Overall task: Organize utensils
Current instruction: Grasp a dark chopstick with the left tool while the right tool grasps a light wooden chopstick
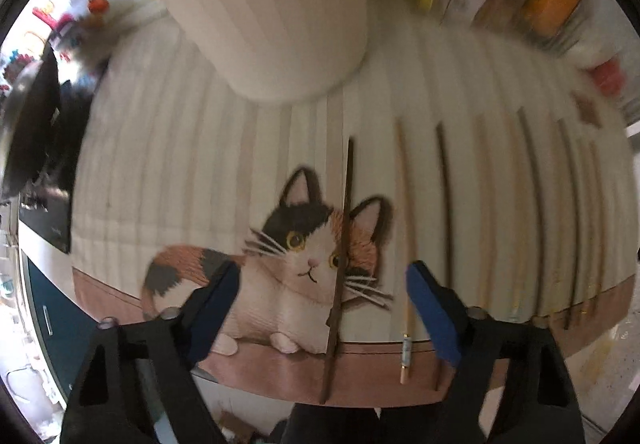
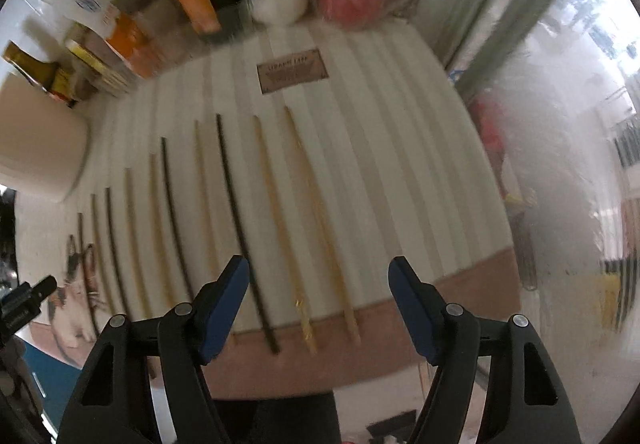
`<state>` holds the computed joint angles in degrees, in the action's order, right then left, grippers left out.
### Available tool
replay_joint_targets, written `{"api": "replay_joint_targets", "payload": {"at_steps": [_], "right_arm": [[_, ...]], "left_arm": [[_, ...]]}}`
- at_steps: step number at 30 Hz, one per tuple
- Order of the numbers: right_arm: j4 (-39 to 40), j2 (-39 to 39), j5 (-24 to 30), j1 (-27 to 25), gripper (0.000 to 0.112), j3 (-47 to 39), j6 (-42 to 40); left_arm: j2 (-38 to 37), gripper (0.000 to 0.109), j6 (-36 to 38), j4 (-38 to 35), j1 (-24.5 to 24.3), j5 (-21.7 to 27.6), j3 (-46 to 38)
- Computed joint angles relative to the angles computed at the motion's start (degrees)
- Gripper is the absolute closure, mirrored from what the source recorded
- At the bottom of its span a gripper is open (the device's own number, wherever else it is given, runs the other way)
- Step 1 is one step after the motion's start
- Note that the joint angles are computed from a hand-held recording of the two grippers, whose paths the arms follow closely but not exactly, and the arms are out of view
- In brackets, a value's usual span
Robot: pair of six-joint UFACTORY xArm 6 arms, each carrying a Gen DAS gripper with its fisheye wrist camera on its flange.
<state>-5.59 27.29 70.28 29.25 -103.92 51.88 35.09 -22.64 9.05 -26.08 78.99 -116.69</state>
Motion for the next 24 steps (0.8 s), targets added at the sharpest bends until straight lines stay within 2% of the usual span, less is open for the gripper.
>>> {"api": "replay_joint_targets", "payload": {"at_steps": [6,11,14,16,17,19,20,21,22,23,24], "right_arm": [[4.1,7.6,3.6,-2.5,0.041,-6.6,-7.0],[7.0,12.8,7.8,-3.8,0.042,-12.0,-10.5],[7.2,15.9,10.3,-3.8,0.044,-15.9,-11.5],[6.5,18.7,12.6,-3.8,0.047,-19.5,-11.5],[6.5,19.6,12.9,-3.9,0.058,-20.4,-11.5],[7.0,19.0,10.3,-4.1,0.067,-18.7,-10.8],[7.1,19.3,10.2,-4.1,0.075,-19.2,-10.9],[6.9,19.4,9.9,-4.0,0.087,-19.4,-10.9],[6.8,19.2,9.8,-4.1,0.093,-19.2,-10.9],[6.9,18.9,9.7,-4.0,0.102,-18.8,-10.8],[7.8,17.7,8.8,-3.9,0.103,-16.8,-10.7]], "left_arm": [[0.8,0.044,-0.8,-1.5,0.6,1.5,3.8],[-0.4,0.049,0.5,-2.1,0.9,0.6,7.9],[-1.1,0.050,1.2,-2.5,1.3,-1.6,9.8],[-1.4,0.058,2.0,-3.3,1.6,-1.9,10.0],[-1.0,0.063,2.4,-4.0,1.7,-2.3,9.6],[-0.9,0.087,3.6,-6.1,1.9,-2.3,9.2],[1.2,0.092,4.5,-7.6,2.1,-2.1,6.5],[1.4,0.099,4.7,-8.3,2.2,-2.0,6.2],[1.7,0.104,5.1,-8.9,2.2,-2.0,5.9],[1.9,0.104,5.1,-8.9,2.0,-1.8,5.4],[2.2,0.104,4.8,-8.7,1.6,-1.4,4.6]]}}
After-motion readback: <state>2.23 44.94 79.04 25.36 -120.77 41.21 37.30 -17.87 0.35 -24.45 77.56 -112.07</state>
